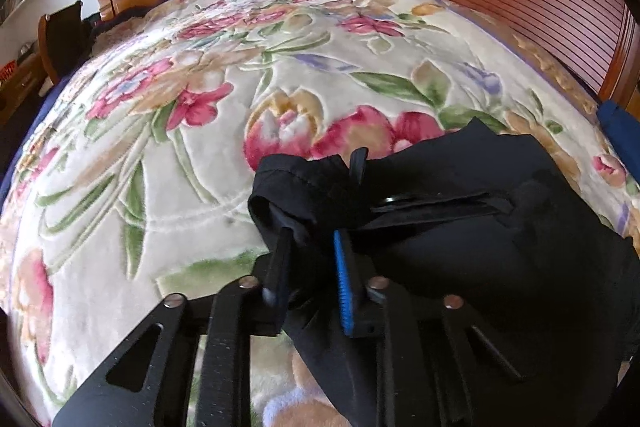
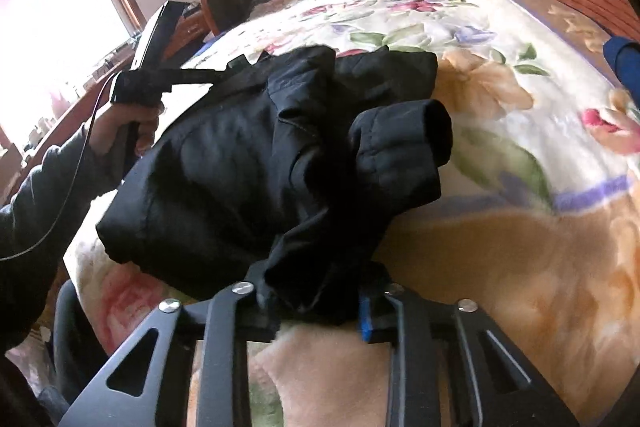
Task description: Fold large clothes
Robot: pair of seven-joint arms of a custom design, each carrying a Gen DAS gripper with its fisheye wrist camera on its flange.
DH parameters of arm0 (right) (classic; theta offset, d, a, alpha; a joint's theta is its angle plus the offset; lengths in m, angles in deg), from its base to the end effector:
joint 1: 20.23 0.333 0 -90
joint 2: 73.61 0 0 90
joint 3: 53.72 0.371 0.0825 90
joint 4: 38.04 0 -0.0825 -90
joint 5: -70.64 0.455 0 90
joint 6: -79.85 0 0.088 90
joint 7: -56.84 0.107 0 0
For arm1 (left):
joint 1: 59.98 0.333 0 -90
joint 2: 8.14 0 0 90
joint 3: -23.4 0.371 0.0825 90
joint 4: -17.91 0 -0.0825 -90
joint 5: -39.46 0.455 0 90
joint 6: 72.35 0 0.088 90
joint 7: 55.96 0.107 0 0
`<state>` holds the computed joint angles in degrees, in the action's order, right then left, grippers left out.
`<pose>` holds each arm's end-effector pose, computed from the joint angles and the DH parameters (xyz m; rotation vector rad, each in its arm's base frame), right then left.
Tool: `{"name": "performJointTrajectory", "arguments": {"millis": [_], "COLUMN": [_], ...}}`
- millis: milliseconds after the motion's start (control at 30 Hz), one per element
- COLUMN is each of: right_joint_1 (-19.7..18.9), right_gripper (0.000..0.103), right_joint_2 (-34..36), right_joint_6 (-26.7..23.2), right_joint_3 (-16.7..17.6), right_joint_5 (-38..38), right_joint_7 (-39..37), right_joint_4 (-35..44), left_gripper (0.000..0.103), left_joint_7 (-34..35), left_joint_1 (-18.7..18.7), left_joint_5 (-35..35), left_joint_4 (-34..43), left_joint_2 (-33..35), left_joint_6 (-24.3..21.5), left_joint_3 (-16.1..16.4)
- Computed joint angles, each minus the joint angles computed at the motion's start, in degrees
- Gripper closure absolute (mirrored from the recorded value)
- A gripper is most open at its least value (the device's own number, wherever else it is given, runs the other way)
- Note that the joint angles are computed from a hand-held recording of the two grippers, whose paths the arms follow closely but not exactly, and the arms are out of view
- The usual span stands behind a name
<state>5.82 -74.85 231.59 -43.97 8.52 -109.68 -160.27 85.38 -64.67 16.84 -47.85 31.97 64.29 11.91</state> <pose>0.4968 0.3882 0.4826 -1.3608 1.9057 -0.5959 0.8703 -0.1935 0.4804 -0.9221 2.5653 -0.9252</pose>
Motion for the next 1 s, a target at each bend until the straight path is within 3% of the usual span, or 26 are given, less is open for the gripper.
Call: {"name": "performJointTrajectory", "arguments": {"millis": [400,633,1000], "right_joint_1": [0.2,0.7,2.3], "right_gripper": [0.088,0.089,0.090], "right_joint_2": [-3.1,-6.3,-10.5], "right_joint_6": [-4.8,-9.9,-18.9], "right_joint_3": [1.6,3.4,6.6], "right_joint_5": [-10.5,-13.5,-14.4], "right_joint_7": [8.9,12.9,16.4], "right_joint_4": [-1.5,-4.3,-7.8], "left_gripper": [0.090,0.090,0.091], "left_joint_7": [8.9,14.3,21.3], "left_joint_1": [3.2,4.4,3.0], "left_joint_5": [-7.8,-15.3,-22.8], "left_joint_4": [-13.7,-18.9,-25.3], "left_joint_2": [-12.1,-17.8,-24.4], "left_joint_6": [10.0,10.0,10.0], "left_joint_3": [-2.7,-3.8,-3.1]}}
